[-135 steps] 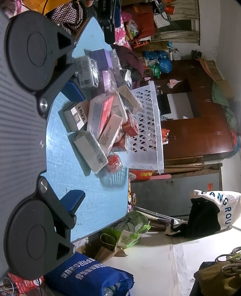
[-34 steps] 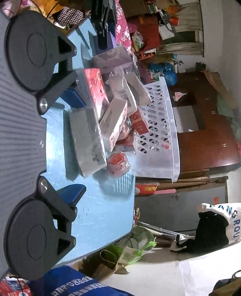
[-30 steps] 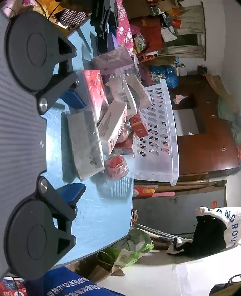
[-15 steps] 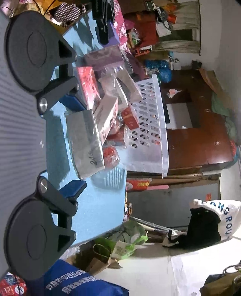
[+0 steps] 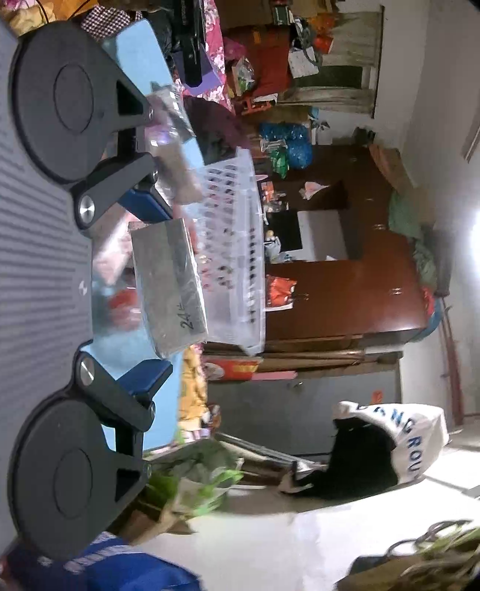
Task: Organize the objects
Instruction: 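Grasp long white pack with right tool while left tool grasps purple box, drop both into basket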
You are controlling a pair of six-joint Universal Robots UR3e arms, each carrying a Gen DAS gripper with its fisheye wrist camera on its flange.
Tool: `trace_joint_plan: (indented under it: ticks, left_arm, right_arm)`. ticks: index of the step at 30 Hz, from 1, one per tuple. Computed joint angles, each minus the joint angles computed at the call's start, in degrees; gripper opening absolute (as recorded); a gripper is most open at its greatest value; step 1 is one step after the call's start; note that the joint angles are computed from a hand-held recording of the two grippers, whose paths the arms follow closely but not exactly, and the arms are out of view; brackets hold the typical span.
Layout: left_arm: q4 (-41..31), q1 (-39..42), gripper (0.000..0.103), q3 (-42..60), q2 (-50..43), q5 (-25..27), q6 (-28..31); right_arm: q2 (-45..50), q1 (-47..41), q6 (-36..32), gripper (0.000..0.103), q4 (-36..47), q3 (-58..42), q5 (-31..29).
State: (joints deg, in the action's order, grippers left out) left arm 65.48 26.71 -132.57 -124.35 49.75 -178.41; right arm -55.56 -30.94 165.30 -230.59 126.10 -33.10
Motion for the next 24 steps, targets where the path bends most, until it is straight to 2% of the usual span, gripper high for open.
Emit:
trace_joint_plan:
  ticks: [1, 2, 4, 5, 7, 8, 9, 11, 12, 13, 15, 16, 17, 18, 20, 22, 24]
  left_arm:
    - [-1.1, -0.7, 0.064, 1.8, 0.2, 0.8, -1.1]
    - [-5.1, -0.3, 0.064, 3.9, 2.1, -1.0, -1.2]
    - [-11.2, -1.2, 0.064, 7.8, 5.2, -0.8, -0.1]
    - [-15.8, -2.2, 0.064, 11.1, 6.7, -0.3, 0.3]
    - [-23.3, -4.6, 0.064, 20.0, 7.1, 1.4, -2.5]
    - [-29.3, -5.8, 0.064, 25.3, 7.2, 1.6, -1.7]
    - [-35.8, -8.0, 0.064, 31.3, 6.9, 4.2, -1.2]
    - [-45.4, -11.4, 0.064, 43.0, 3.3, 7.5, 0.0]
    - [-51.4, -13.8, 0.064, 49.0, 1.4, 11.3, -1.0]
    - [-54.7, -14.0, 0.064, 54.4, -1.6, 10.8, -0.5]
    - [-66.4, -16.1, 0.066, 65.7, -6.6, 12.1, 0.8]
    - [-68.8, -16.7, 0.069, 69.9, -9.2, 12.4, 0.7]
    - [-69.8, -17.1, 0.085, 72.2, -10.9, 12.9, 1.0]
    - [-71.1, -18.0, 0.092, 75.0, -13.0, 14.5, 1.1]
    - [-71.0, -18.6, 0.092, 75.1, -13.9, 16.2, 0.9]
    - [-68.8, -18.1, 0.092, 71.9, -12.9, 16.0, 1.3]
    - [-64.9, -18.4, 0.092, 67.3, -11.4, 17.9, 0.7]
  right_arm:
    - [-0.2, 0.8, 0.5, 0.083, 1.6, -1.9, -0.3]
    - [-1.0, 1.7, 0.7, 0.083, 4.7, -4.5, -0.3]
    - [-1.7, 3.8, 2.0, 0.083, 10.8, -11.2, -0.3]
    - [-1.9, 5.4, 2.8, 0.083, 14.9, -16.1, -0.8]
    - [-0.8, 8.0, 3.8, 0.083, 21.6, -25.1, -1.6]
    - [0.1, 10.4, 4.5, 0.083, 25.8, -31.1, -3.8]
    - [1.3, 12.0, 4.4, 0.083, 28.1, -35.0, -5.8]
    - [4.8, 15.9, 3.4, 0.083, 36.6, -45.8, -9.8]
    - [6.4, 16.9, 2.5, 0.083, 39.2, -49.1, -10.8]
    - [8.4, 18.4, 2.0, 0.083, 42.7, -53.6, -12.9]
    - [11.3, 20.1, 0.6, 0.084, 45.8, -58.3, -15.6]
    - [12.6, 20.7, 0.5, 0.086, 46.7, -60.3, -16.4]
    - [13.8, 21.0, 0.6, 0.088, 47.1, -61.8, -17.0]
    - [14.2, 21.1, 0.5, 0.096, 48.1, -62.3, -17.2]
    - [13.5, 20.6, 2.1, 0.103, 43.9, -58.4, -16.9]
    - [11.4, 19.6, 1.3, 0.103, 38.6, -52.0, -15.8]
    - [8.9, 18.9, 0.2, 0.103, 35.6, -46.1, -15.9]
